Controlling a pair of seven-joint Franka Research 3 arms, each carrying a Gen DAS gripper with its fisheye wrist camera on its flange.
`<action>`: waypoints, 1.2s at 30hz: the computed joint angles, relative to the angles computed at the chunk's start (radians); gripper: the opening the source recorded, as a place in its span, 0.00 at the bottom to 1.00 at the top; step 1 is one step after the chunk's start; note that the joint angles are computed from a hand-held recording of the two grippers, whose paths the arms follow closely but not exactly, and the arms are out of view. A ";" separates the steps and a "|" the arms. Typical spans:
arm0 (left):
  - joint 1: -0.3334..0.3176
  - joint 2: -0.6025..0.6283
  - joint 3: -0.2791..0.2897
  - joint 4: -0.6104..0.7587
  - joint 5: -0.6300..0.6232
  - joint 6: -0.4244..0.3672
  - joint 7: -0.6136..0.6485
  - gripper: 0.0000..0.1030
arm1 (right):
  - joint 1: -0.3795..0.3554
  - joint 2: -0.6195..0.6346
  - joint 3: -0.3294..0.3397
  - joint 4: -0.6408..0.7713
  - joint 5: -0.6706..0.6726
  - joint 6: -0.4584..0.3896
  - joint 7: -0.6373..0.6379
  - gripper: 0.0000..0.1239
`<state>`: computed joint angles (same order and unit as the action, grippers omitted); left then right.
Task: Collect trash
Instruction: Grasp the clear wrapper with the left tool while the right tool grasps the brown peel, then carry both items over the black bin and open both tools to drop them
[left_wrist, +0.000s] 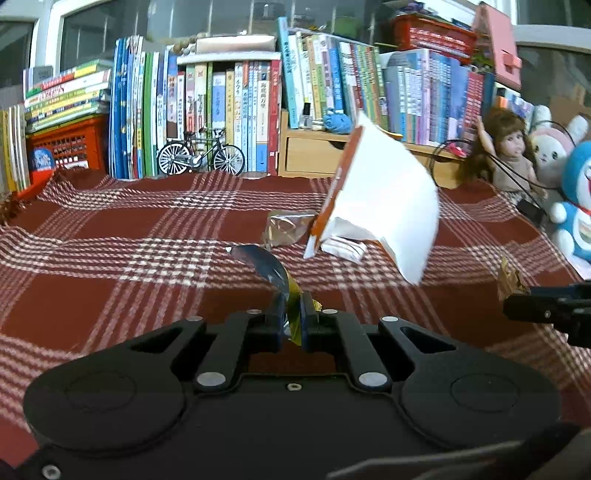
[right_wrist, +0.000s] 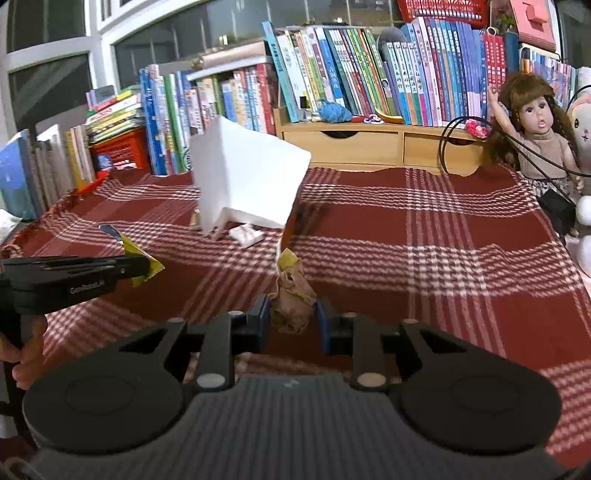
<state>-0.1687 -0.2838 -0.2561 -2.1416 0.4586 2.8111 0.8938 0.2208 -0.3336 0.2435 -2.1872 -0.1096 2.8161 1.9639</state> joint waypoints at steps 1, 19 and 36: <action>-0.006 -0.025 -0.001 -0.019 0.000 -0.002 0.004 0.07 | 0.008 -0.018 -0.003 -0.015 0.009 0.001 -0.003 0.26; -0.162 -0.446 0.007 -0.312 -0.155 -0.092 0.041 0.07 | 0.082 -0.337 0.046 -0.253 0.163 -0.026 -0.031 0.26; -0.306 -0.761 -0.035 -0.513 -0.223 -0.276 0.020 0.08 | 0.213 -0.588 0.096 -0.448 0.266 -0.132 0.000 0.26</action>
